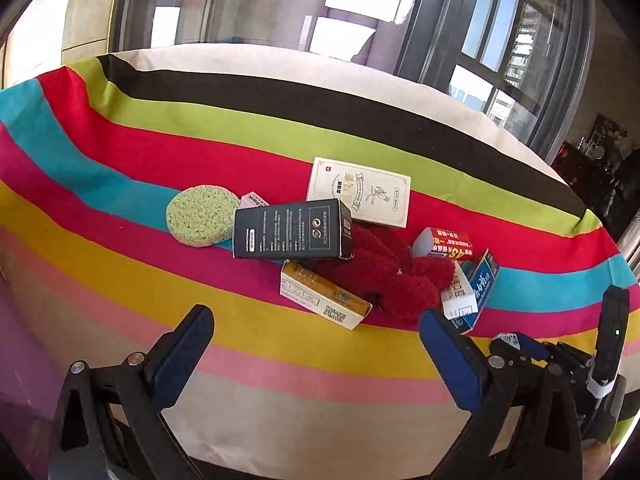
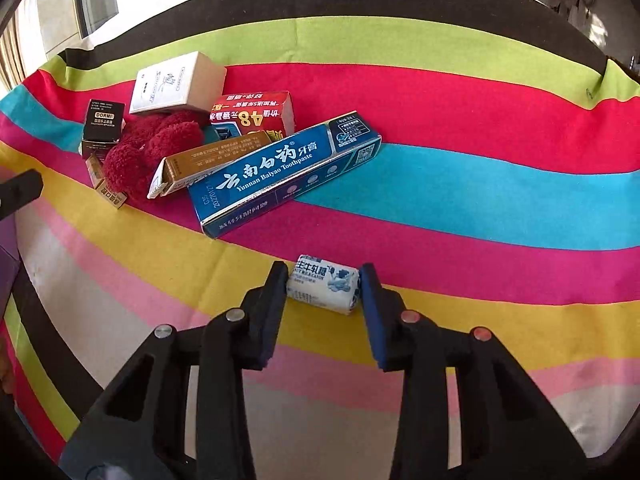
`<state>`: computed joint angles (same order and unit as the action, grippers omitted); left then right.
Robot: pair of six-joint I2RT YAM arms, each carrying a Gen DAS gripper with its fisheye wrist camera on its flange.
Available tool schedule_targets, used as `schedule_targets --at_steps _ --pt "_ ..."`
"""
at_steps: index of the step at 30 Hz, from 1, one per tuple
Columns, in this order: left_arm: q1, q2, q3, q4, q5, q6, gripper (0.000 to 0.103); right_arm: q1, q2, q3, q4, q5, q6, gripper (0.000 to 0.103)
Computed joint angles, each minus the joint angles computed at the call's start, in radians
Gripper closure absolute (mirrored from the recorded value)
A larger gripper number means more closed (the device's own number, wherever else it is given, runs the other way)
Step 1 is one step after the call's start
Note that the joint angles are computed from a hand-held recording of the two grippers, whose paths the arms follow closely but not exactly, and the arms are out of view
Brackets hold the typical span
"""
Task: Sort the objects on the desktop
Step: 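Move both tools back over the items on the table, then grasp the black instruction card box with left tool while right tool grasps the small milk-candy pack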
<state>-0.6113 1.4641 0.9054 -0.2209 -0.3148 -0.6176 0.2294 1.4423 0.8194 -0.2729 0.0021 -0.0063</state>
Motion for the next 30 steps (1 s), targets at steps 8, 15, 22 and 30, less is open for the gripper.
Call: schedule_targets --at_steps 8,15,22,30 --pt "0.095 0.222 0.231 -0.046 -0.035 -0.049 0.000 -0.018 -0.035 -0.019 -0.016 -0.030 0.000 0.063" --pt "0.207 0.411 0.378 -0.095 0.130 -0.089 0.000 -0.025 -0.048 -0.027 -0.021 -0.040 -0.003 0.062" --pt "0.159 0.141 0.029 -0.012 0.053 -0.152 0.006 -0.006 0.002 0.002 -0.001 -0.026 0.009 0.061" --pt "0.180 0.162 0.070 -0.005 0.068 -0.077 0.004 -0.006 -0.004 -0.008 0.002 -0.022 0.007 0.061"
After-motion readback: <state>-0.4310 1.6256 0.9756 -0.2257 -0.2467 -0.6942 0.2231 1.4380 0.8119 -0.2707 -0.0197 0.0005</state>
